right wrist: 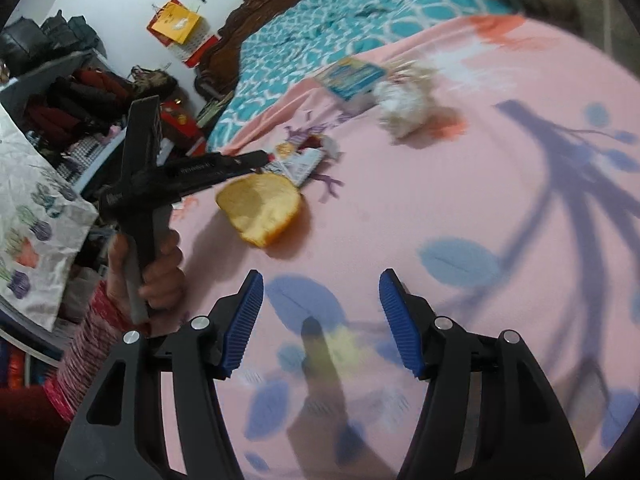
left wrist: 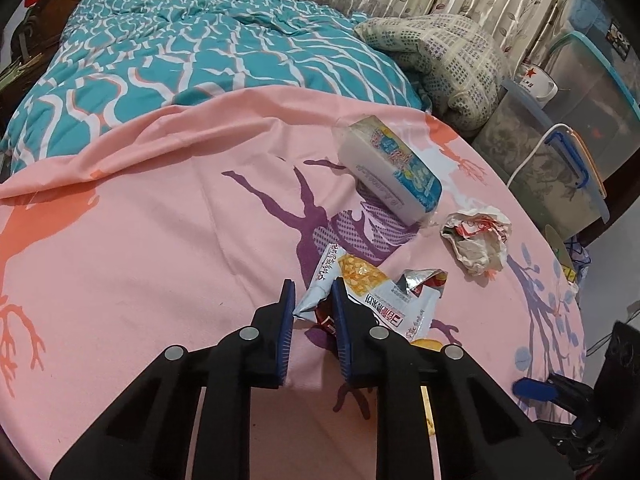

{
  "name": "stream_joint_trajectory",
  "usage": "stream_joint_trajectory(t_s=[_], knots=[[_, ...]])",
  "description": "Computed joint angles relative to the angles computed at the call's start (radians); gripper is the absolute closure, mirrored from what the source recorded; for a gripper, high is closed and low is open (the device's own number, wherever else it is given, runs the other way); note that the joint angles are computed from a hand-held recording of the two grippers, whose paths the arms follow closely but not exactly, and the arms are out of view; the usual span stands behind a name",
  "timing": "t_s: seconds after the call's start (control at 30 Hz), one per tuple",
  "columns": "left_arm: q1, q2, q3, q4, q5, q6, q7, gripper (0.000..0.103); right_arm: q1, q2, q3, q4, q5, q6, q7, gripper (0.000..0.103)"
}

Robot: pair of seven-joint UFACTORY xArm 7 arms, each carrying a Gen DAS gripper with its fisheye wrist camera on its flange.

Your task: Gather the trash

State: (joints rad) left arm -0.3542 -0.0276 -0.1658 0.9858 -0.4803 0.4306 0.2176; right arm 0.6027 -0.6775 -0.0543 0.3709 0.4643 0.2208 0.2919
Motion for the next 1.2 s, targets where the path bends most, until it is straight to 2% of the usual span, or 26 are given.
stream_joint_trajectory(t_s=[0.13,0.23,0.3,0.33,0.4,0.47,0.5,0.53,0.6,0.67,0.73,0.8,0.9,1.03,1.07,1.2], knots=[[-0.001,-0.002,-0.001,-0.005,0.013,-0.01,-0.011,0.086,0.201,0.141,-0.185,0.11,0.135,-0.048,-0.153,0.04],[-0.002,0.0,-0.006,-0.007,0.078,-0.017,-0.058,0.086,0.265,0.221,-0.238,0.184,0.219,-0.043,-0.235,0.043],[-0.003,0.002,-0.007,-0.007,0.108,-0.021,-0.076,0.086,0.298,0.273,-0.266,0.232,0.276,-0.025,-0.294,0.057],[-0.003,0.003,-0.007,-0.007,0.125,-0.022,-0.089,0.086,0.295,0.293,-0.264,0.248,0.294,-0.019,-0.309,0.06],[-0.003,0.004,-0.007,-0.007,0.141,-0.019,-0.103,0.085,0.289,0.314,-0.262,0.263,0.341,-0.013,-0.342,0.074],[0.0,0.005,-0.005,-0.004,0.159,-0.008,-0.131,0.073,0.293,0.311,-0.267,0.256,0.41,-0.018,-0.387,0.082],[0.002,0.005,-0.002,-0.002,0.149,-0.001,-0.129,0.057,0.307,0.307,-0.282,0.254,0.463,-0.019,-0.426,0.084],[0.004,-0.003,0.002,-0.007,0.119,-0.004,-0.116,0.048,0.316,0.306,-0.294,0.256,0.507,-0.014,-0.459,0.084],[0.009,-0.038,0.013,-0.041,0.066,-0.034,-0.111,0.04,0.299,0.305,-0.281,0.257,0.539,-0.002,-0.482,0.086],[-0.001,-0.089,0.049,-0.077,-0.074,-0.01,-0.047,0.04,0.278,0.312,-0.261,0.262,0.56,0.004,-0.499,0.086],[-0.002,-0.15,0.057,-0.121,-0.128,0.004,-0.032,0.04,0.26,0.324,-0.243,0.272,0.582,0.01,-0.519,0.086],[-0.02,-0.204,0.058,-0.159,-0.136,0.001,-0.02,0.04,0.248,0.343,-0.228,0.288,0.61,0.019,-0.545,0.086],[-0.052,-0.256,0.031,-0.2,-0.078,-0.023,-0.035,0.04,0.225,0.363,-0.207,0.308,0.647,0.041,-0.581,0.086],[-0.043,-0.233,-0.028,-0.206,0.101,-0.051,-0.165,0.041,0.186,0.375,-0.168,0.321,0.678,0.062,-0.617,0.084],[-0.033,-0.22,-0.04,-0.204,0.151,-0.054,-0.213,0.043,0.181,0.372,-0.166,0.319,0.709,0.066,-0.638,0.084],[-0.038,-0.196,-0.018,-0.209,0.204,-0.051,-0.285,0.045,0.171,0.336,-0.166,0.299,0.946,0.012,-0.785,0.083]])
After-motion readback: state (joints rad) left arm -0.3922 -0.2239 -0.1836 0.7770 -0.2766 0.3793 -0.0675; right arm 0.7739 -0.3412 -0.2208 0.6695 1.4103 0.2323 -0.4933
